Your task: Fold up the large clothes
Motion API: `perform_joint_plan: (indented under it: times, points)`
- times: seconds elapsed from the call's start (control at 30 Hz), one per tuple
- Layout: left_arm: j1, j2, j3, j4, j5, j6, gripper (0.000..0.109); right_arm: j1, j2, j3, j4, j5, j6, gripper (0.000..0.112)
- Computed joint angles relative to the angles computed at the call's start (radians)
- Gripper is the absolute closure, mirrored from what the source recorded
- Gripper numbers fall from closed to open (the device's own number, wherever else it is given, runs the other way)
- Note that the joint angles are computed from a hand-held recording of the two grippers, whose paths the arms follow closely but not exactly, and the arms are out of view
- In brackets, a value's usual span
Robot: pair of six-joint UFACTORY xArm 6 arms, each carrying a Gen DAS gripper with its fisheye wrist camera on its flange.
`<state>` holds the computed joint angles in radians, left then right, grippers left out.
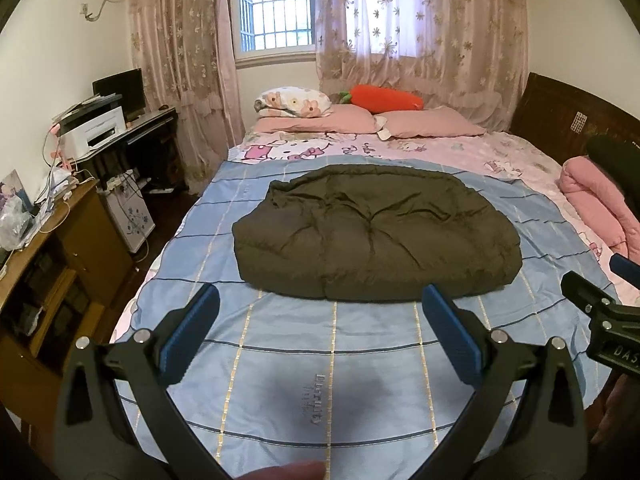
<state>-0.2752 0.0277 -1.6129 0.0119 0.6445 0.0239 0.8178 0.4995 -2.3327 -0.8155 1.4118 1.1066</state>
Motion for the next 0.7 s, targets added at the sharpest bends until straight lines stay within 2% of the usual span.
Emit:
perform_joint_plan:
  times: [0.7]
  points:
    - [-0.001,0.001,0.0,-0.023,-0.002,0.012,0.008,0.003,-0.006,0.01,0.003,0.001,0.005,0.011]
